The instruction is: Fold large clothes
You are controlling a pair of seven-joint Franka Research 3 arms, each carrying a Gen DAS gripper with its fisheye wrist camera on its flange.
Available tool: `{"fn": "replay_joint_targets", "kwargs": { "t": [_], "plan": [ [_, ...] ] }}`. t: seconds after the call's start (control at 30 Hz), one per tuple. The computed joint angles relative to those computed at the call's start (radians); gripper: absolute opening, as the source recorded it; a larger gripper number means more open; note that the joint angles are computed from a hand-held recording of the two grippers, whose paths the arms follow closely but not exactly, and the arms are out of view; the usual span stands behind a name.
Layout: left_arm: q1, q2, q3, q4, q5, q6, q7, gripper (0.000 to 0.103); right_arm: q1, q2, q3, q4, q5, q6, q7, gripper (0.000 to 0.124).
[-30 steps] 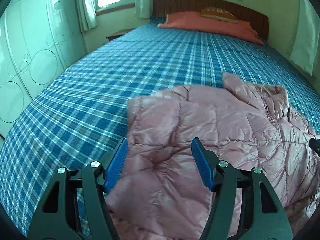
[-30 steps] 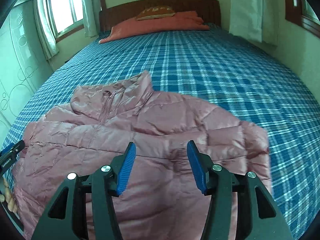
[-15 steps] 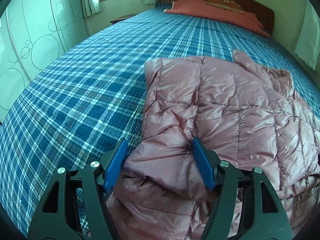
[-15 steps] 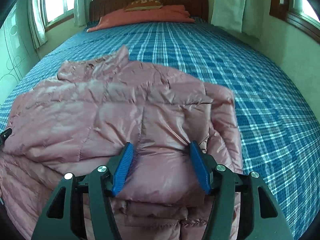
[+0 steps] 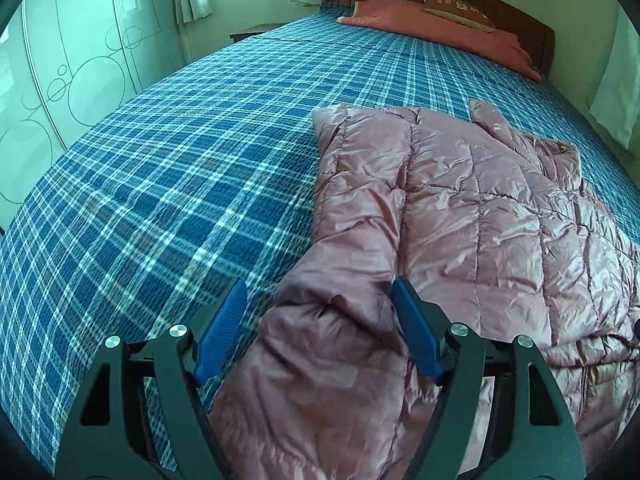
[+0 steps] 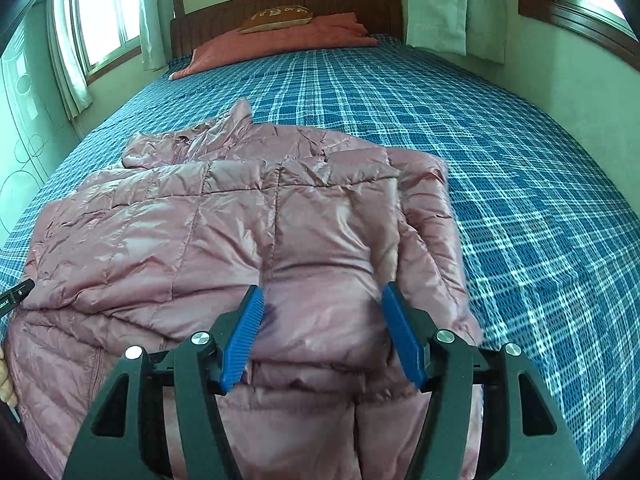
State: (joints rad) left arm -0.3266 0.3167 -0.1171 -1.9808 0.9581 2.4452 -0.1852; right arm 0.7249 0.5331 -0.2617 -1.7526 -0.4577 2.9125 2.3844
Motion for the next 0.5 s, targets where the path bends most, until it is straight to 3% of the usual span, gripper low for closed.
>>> {"fn": "replay_joint_targets", "kwargs": {
  "t": [0.2, 0.5],
  "plan": [
    [0.007, -0.149, -0.036, -0.190, -0.036, 0.020, -0.123, 0.076, 0.032, -0.145, -0.040, -0.205, -0.060, 0.022, 0.110, 0.062],
    [0.020, -0.397, -0.134, -0.495, -0.140, 0.055, -0.310, 0.076, 0.032, -0.400, -0.055, -0.518, -0.330, 0.017, 0.396, 0.062]
  ]
}}
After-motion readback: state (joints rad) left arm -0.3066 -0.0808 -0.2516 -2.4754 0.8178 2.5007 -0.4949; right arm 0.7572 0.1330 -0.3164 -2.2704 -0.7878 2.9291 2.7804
